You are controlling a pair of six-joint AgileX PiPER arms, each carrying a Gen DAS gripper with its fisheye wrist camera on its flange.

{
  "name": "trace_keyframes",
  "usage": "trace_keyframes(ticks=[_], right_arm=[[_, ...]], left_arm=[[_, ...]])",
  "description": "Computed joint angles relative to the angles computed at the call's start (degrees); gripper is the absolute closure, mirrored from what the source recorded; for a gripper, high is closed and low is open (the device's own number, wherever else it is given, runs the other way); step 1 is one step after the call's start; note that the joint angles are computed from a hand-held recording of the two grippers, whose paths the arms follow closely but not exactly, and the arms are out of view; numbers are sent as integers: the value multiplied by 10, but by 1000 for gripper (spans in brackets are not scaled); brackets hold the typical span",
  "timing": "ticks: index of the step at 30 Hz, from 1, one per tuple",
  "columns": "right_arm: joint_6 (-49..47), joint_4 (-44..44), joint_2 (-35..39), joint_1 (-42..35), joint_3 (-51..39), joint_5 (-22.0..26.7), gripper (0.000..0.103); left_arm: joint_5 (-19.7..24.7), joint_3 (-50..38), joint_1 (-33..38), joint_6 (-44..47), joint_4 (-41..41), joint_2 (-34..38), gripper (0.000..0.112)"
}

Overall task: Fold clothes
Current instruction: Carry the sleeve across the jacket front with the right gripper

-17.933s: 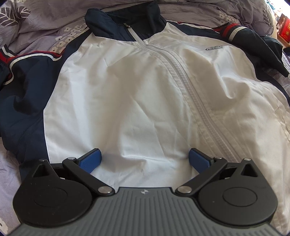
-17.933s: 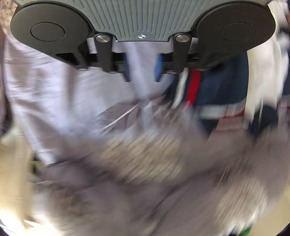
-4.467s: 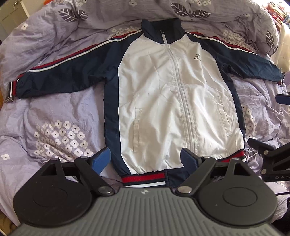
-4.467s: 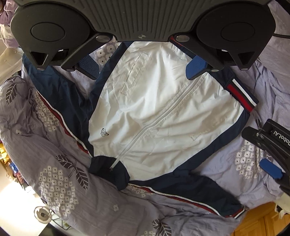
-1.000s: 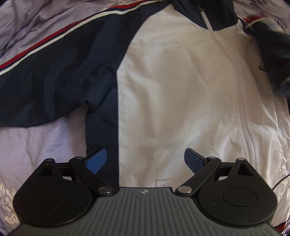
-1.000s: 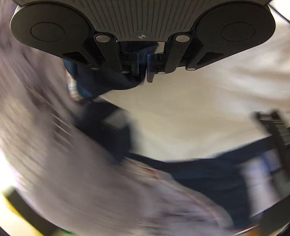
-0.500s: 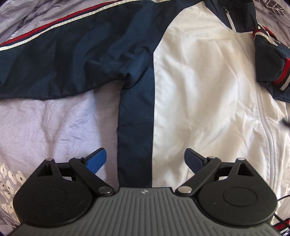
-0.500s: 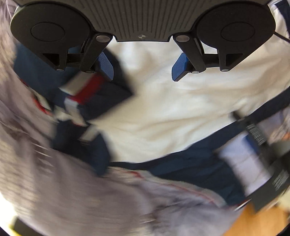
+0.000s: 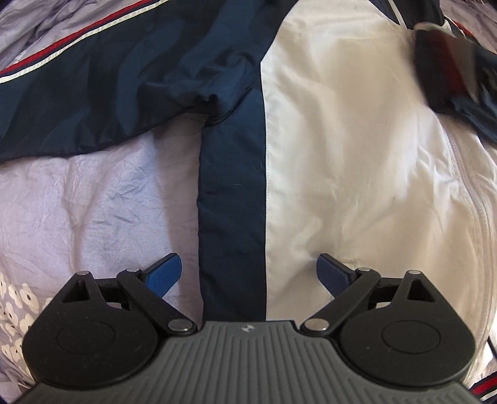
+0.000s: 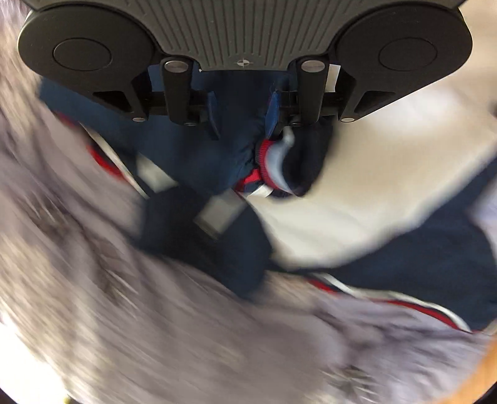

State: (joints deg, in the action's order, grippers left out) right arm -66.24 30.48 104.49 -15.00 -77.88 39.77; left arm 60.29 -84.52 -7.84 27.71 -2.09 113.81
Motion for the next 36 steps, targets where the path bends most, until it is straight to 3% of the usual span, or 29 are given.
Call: trace_keyframes(ticks=[2,4,6,9,11,14,16,17,18,19,20,23,26,28,30,31,32,35,36], right_arm=[[-13,43,31,10,-61,92,62],[12,58,50,9,-108,144,55],[15,60,44,11,-104,125,50],[24,13,20,26,-52,47,50],[20,13,15,26,-33,38,47],[2,34,13,30,4,14,17],[11,13,23,57,19,-27,15],[27,-16,20,75,37,-66,21],[58,-38,14,92,65,-114,58],[77,-43,13,107,81,-147,80],[88,-27,15,108,81,-158,84],[54,62,11,102,48,-112,84],[126,-16,5,158,47,-145,83],[225,-130,37,200,35,-164,75],[267,-198,76,222,30,-179,43],[254,-197,76,222,34,-172,41],[224,-174,68,221,51,-181,38],[59,-13,-7,188,110,-152,8],[1,45,-36,171,135,-143,7]], left_arm=[[6,-6,0,-1,-2,4,16],[10,-11,4,3,-9,7,16],[15,-15,9,9,-16,8,16],[20,-21,19,14,-19,13,16],[27,-29,27,17,-24,19,15],[36,-39,36,24,-32,26,15],[39,-42,38,27,-34,27,15],[39,-43,38,29,-35,28,15],[40,-44,38,30,-35,28,15],[41,-45,38,31,-35,28,15],[42,-47,38,33,-37,28,15],[45,-51,42,39,-42,31,15],[45,-56,40,38,-40,37,14],[49,-63,36,32,-36,40,14],[54,-71,33,30,-35,42,14],[58,-76,37,34,-40,42,14],[61,-81,41,38,-46,42,14],[81,-109,57,37,-60,56,14],[90,-121,61,35,-63,63,14]])
